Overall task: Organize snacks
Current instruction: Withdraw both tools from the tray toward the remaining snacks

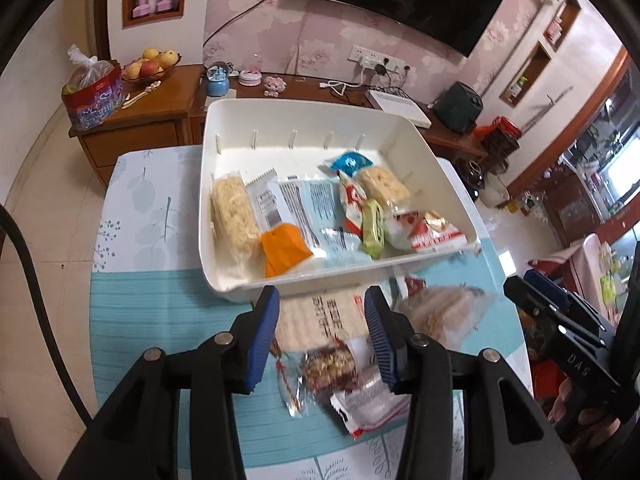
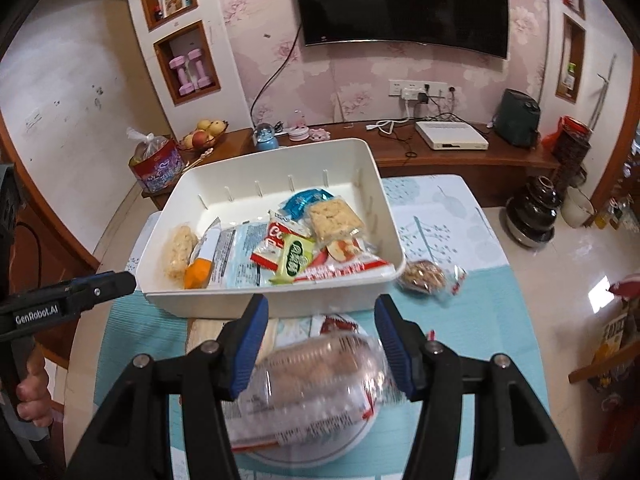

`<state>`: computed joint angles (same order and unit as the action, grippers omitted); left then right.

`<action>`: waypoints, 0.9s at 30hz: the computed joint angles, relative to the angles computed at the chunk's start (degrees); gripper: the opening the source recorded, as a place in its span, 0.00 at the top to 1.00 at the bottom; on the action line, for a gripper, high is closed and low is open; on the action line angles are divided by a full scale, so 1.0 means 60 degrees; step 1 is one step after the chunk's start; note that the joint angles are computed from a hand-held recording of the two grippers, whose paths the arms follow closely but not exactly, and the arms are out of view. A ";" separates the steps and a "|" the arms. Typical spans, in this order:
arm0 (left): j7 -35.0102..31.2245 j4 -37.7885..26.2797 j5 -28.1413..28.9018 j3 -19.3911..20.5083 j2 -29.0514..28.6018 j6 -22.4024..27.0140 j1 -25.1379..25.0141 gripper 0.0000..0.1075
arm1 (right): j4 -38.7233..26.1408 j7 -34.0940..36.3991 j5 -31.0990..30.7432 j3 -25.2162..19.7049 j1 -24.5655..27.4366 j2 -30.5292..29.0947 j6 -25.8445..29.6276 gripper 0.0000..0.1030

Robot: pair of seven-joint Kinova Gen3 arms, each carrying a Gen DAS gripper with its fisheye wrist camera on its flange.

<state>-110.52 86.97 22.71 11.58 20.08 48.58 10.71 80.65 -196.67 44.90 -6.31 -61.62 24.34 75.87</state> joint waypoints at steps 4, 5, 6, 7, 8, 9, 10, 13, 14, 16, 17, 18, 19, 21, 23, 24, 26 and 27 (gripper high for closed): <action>-0.0295 0.0270 0.0050 0.0085 -0.0163 0.0091 -0.0007 0.60 | 0.0093 -0.0618 -0.0063 -0.0066 -0.0334 -0.0001 0.0336 0.46; -0.0332 0.0321 0.0025 0.0080 -0.0194 0.0086 0.0030 0.60 | 0.0126 -0.0726 -0.0081 -0.0087 -0.0385 -0.0007 0.0406 0.46; -0.0377 0.0392 -0.0024 0.0081 -0.0242 0.0077 0.0085 0.60 | 0.0140 -0.0837 -0.0111 -0.0111 -0.0434 0.0000 0.0478 0.46; -0.0409 0.0432 -0.0058 0.0082 -0.0270 0.0076 0.0134 0.60 | 0.0188 -0.0979 -0.0152 -0.0139 -0.0483 -0.0009 0.0523 0.46; -0.0473 0.0480 -0.0045 0.0098 -0.0297 0.0066 0.0155 0.60 | 0.0237 -0.1120 -0.0186 -0.0162 -0.0522 -0.0019 0.0561 0.46; -0.0560 0.0509 -0.0015 0.0122 -0.0311 0.0073 0.0165 0.60 | 0.0314 -0.1277 -0.0218 -0.0188 -0.0567 -0.0046 0.0596 0.46; -0.0692 0.0538 0.0032 0.0169 -0.0338 0.0110 0.0172 0.60 | 0.0396 -0.1450 -0.0260 -0.0223 -0.0616 -0.0069 0.0629 0.46; -0.1032 0.0546 0.0167 0.0249 -0.0377 0.0174 0.0215 0.58 | 0.0547 -0.1892 -0.0387 -0.0316 -0.0741 -0.0082 0.0787 0.46; -0.1158 0.0551 0.0202 0.0285 -0.0404 0.0194 0.0253 0.55 | 0.0604 -0.2041 -0.0425 -0.0342 -0.0782 -0.0094 0.0855 0.46; -0.1462 0.0595 0.0333 0.0367 -0.0470 0.0191 0.0304 0.47 | 0.0724 -0.2296 -0.0493 -0.0393 -0.0837 -0.0103 0.0963 0.46; -0.1606 0.0616 0.0407 0.0392 -0.0488 0.0185 0.0325 0.47 | 0.0776 -0.2423 -0.0536 -0.0420 -0.0868 -0.0097 0.1035 0.46; -0.1699 0.0601 0.0427 0.0407 -0.0491 0.0199 0.0385 0.47 | 0.0793 -0.2503 -0.0586 -0.0449 -0.0883 -0.0072 0.1102 0.46; -0.1736 0.0563 0.0380 0.0411 -0.0481 0.0235 0.0487 0.46 | 0.0837 -0.2571 -0.0692 -0.0480 -0.0889 -0.0062 0.1195 0.46; -0.1700 0.0441 0.0208 0.0411 -0.0423 0.0310 0.0748 0.44 | 0.0894 -0.2656 -0.0806 -0.0543 -0.0937 -0.0022 0.1333 0.46; -0.1494 0.0311 -0.0030 0.0391 -0.0376 0.0326 0.1058 0.39 | 0.1045 -0.2691 -0.0799 -0.0599 -0.1006 -0.0014 0.1377 0.46; -0.1421 0.0255 -0.0056 0.0414 -0.0350 0.0352 0.1158 0.34 | 0.1145 -0.2697 -0.0760 -0.0630 -0.1048 0.0000 0.1369 0.46; -0.1324 0.0096 -0.0093 0.0461 -0.0261 0.0504 0.1303 0.28 | 0.1324 -0.2613 -0.0724 -0.0683 -0.1054 -0.0014 0.1307 0.46; -0.1196 -0.0031 -0.0241 0.0455 -0.0189 0.0573 0.1467 0.27 | 0.1429 -0.2525 -0.0680 -0.0718 -0.1066 -0.0008 0.1272 0.46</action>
